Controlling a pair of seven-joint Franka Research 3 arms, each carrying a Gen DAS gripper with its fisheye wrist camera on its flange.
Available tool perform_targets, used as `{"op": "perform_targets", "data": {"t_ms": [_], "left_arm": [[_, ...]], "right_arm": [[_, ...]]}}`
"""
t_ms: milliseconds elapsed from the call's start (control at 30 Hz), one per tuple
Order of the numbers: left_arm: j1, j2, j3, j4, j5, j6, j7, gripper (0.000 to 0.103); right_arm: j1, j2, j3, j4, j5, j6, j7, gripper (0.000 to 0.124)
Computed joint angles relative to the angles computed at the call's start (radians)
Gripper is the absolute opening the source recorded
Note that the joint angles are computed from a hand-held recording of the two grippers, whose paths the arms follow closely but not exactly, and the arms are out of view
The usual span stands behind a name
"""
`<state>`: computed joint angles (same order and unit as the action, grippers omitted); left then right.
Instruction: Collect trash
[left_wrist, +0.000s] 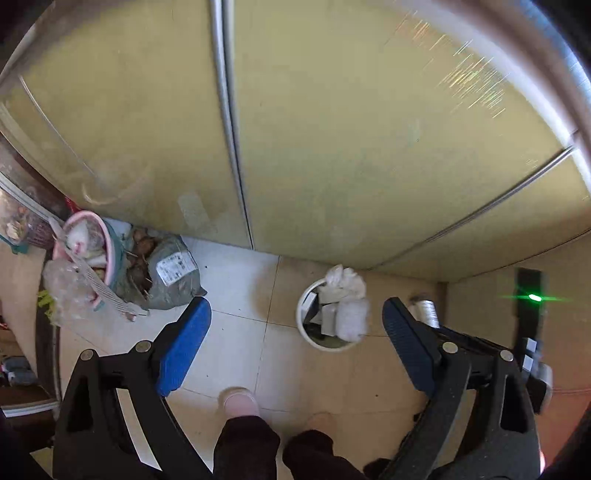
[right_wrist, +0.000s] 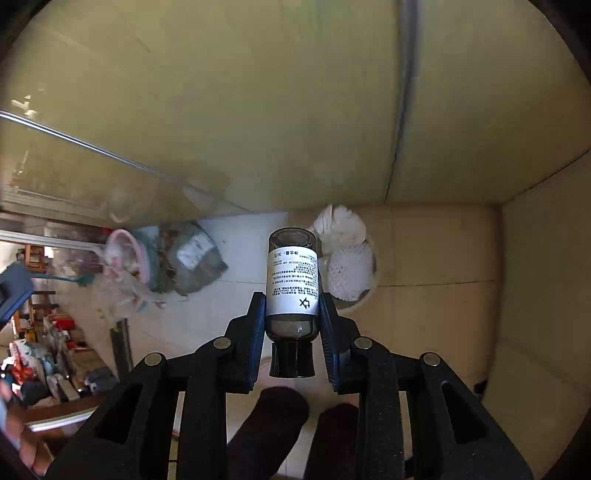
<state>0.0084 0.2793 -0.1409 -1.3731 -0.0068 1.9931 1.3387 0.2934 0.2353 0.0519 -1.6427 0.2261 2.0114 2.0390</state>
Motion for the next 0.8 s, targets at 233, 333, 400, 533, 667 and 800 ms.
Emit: {"op": "perform_targets", "data": {"t_ms": [233,333,400,533,667,800], "left_arm": [[0.045,0.011,0.011,-0.229,-0.044,0.151,0.031,0.092],[0.058,0.016,0.011,-0.264,-0.056,0.154,0.046,0.091],[0.061,0.015,0.013,-0.277,-0.051,0.157,0.048,0.091],[0.060,0.012,0.015,-0.268,-0.041,0.147,0.033,0.091],[0.057,0.007,0.010,-0.207,-0.049,0.108,0.023,0.091],[0.035,-0.013,0.000,-0.086,-0.041,0.027,0.011,0.090]], "right_arm": [[0.015,0.205,0.019,-0.040,0.062,0.144,-0.063,0.026],[0.036,0.267,0.013,-0.019,0.043,0.158,-0.058,0.026],[0.045,0.287,0.007,-0.005,0.030,0.138,-0.045,0.026],[0.032,0.292,0.009,0.024,0.046,0.071,-0.043,0.026],[0.014,0.217,0.004,0.013,0.057,0.028,-0.053,0.027],[0.009,0.084,-0.006,0.038,0.021,-0.051,-0.046,0.027]]}}
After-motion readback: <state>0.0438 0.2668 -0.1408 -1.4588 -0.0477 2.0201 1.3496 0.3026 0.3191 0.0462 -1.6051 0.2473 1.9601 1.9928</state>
